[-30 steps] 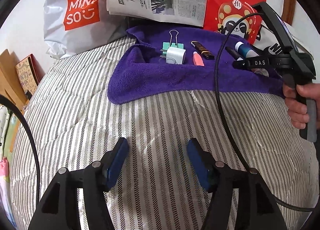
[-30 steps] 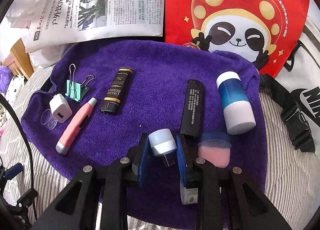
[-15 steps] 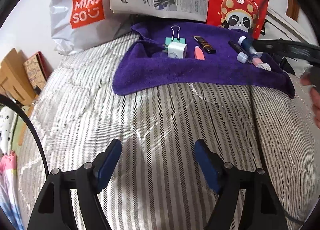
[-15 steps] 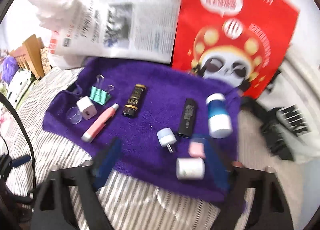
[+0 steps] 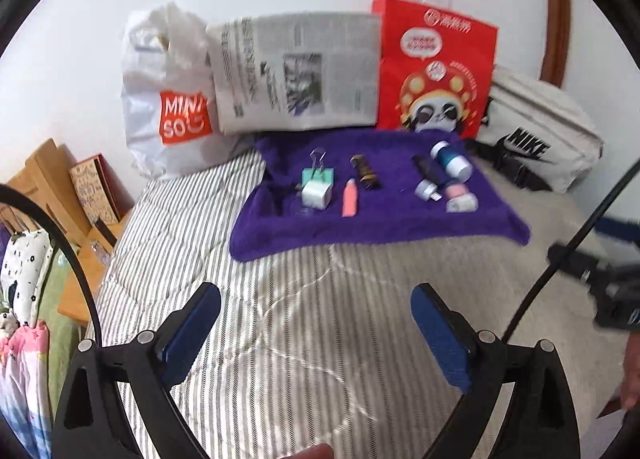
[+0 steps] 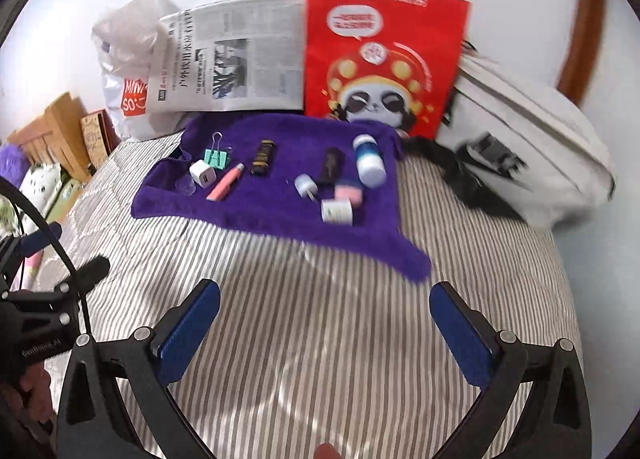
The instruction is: Organize rigid objects
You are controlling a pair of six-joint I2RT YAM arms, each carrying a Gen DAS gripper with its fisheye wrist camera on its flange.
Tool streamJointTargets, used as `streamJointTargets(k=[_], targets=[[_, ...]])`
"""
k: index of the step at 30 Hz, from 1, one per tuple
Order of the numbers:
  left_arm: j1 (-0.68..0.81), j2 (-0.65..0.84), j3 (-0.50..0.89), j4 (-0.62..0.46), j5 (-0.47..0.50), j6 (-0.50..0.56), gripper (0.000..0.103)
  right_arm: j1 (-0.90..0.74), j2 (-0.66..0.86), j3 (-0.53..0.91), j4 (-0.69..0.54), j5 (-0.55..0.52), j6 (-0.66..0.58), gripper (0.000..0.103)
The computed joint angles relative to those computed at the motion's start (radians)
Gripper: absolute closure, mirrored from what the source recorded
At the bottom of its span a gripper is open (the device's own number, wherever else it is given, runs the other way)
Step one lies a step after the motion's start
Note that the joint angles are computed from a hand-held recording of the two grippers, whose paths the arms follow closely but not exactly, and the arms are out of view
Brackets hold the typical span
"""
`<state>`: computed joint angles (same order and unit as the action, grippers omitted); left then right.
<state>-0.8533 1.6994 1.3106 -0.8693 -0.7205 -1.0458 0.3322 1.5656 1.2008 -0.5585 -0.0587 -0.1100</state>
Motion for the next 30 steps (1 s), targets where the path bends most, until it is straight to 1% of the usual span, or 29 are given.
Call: streamJointTargets(k=[3,10,12,16,30], targets=[[-0.029,0.003,0.058,-0.059,-0.007,-0.025,0.006,-0.011,-0.038,-0.017,-0.033,0.026,0.005,0.0],[-0.086,0.0,0.141,-0.158,-0.02,-0.097,0.005,-0.054,-0.111,-0.038,-0.081,0.012,0.006,0.0],[-0.089,-0.003,0.146,-0.166,-0.021,-0.1,0.005,-0.071,-0.125,-0.04,-0.092,-0.001,0.005,0.0],[-0.091,-0.013,0.142,-0.17,-0.018,-0.116,0.005,-0.085,-0.134,-0.043,-0.099,0.003,0.008,0.0],[-0.1,-0.003,0.15,-0.193,-0.008,-0.122,0.005,-0.107,-0.158,-0.054,-0.111,0.015,0.003,0.0]])
